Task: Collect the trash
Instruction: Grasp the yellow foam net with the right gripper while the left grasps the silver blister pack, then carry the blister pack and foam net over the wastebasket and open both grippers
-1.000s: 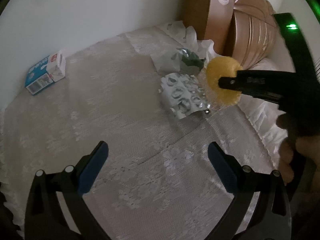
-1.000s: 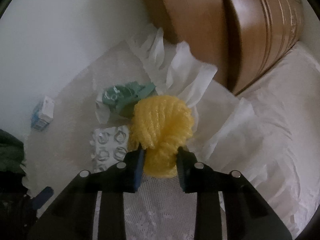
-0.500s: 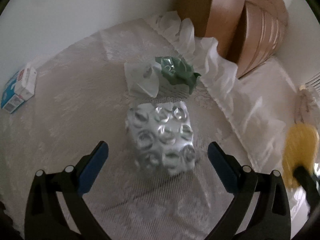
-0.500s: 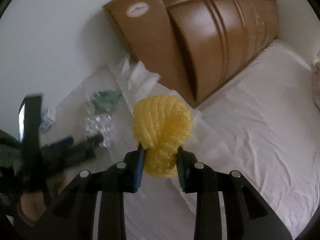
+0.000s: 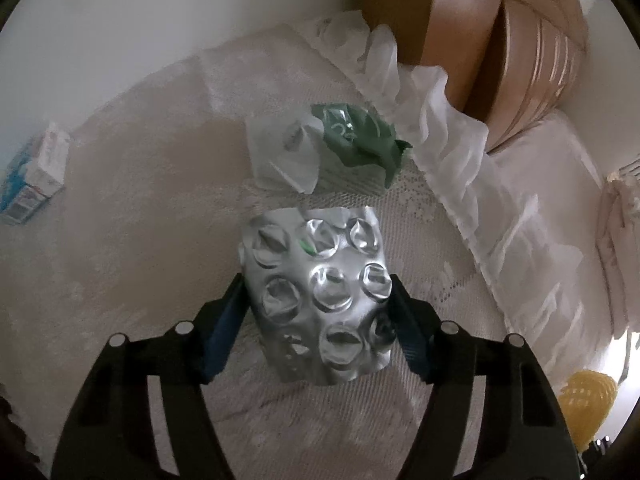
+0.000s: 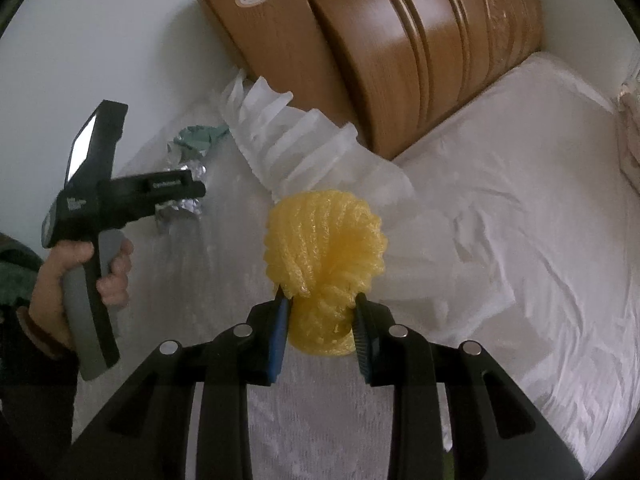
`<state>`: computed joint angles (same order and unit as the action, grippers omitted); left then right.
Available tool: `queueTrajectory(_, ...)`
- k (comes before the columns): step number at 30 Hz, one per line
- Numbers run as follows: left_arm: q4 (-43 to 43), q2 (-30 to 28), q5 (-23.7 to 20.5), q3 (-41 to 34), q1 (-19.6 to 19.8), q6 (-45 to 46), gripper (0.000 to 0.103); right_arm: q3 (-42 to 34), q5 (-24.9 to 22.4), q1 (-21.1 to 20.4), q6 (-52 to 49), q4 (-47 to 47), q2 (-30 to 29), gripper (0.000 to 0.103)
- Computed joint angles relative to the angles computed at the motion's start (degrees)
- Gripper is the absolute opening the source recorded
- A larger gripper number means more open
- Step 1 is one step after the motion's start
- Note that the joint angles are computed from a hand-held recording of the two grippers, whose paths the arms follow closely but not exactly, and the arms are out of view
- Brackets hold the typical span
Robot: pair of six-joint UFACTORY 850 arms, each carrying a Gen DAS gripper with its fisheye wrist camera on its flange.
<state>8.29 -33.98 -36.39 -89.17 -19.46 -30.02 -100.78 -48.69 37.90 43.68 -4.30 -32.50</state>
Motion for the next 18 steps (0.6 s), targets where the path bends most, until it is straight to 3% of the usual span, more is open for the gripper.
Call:
queueTrajectory(10, 5.83, 16.19, 4.62, 17.98, -2.59, -2.56, 0.066, 5.84, 0.94, 2.53, -0.01, 1.87, 4.47, 0.029)
queueTrajectory(18, 7.38, 29.27, 3.03, 30.81, -5.75, -4.45, 0.066, 11.97, 1.73, 5.87, -1.11, 5.43, 8.79, 0.029)
